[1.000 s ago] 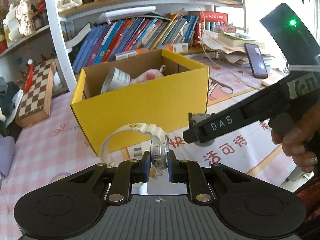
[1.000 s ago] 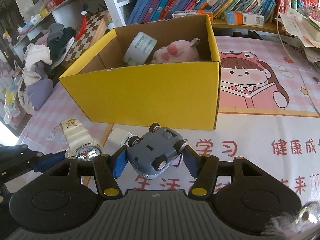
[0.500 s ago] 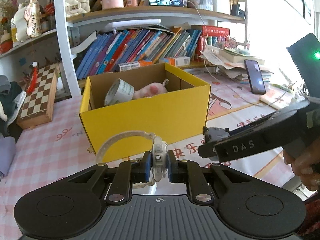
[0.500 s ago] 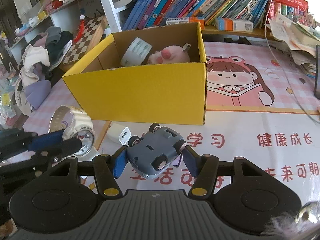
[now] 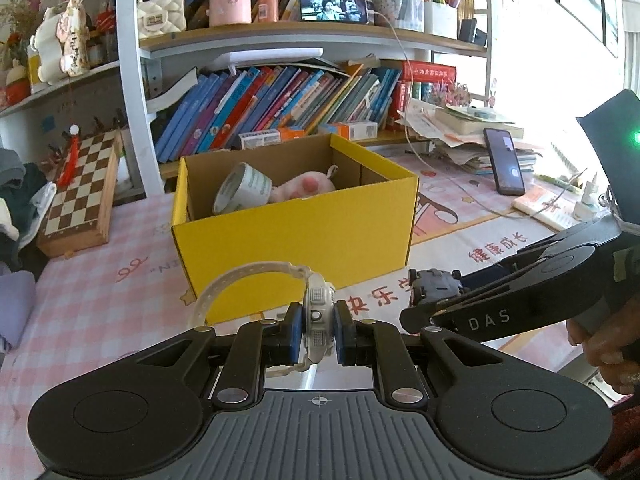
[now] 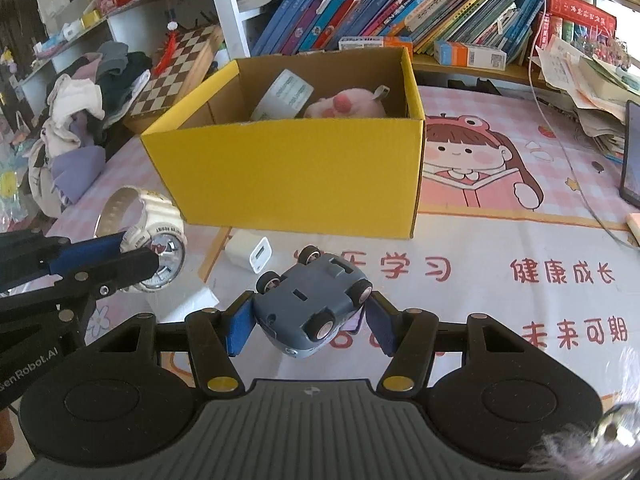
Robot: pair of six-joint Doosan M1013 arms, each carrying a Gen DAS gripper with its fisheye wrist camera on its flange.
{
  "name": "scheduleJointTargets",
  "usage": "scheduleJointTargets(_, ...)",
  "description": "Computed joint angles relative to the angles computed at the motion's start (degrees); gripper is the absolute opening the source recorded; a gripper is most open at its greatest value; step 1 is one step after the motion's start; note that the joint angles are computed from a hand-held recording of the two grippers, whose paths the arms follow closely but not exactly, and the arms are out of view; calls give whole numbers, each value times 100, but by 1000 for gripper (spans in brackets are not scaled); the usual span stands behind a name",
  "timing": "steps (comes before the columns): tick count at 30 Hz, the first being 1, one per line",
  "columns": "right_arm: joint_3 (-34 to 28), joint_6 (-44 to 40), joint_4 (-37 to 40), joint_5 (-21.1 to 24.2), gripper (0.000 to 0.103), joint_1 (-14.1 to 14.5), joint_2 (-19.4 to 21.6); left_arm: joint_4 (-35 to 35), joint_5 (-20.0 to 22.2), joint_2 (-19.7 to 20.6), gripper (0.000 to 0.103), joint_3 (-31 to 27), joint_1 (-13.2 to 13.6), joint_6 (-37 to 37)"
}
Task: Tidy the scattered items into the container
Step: 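Lift the watch with the left tool while the right tool lifts the toy car toward the box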
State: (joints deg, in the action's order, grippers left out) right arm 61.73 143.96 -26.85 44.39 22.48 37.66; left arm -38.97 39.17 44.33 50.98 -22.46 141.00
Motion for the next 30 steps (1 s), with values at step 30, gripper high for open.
scheduleJointTargets(30, -183, -461, 5, 353, 57, 64, -30, -678, -3, -49, 15, -85, 168, 388)
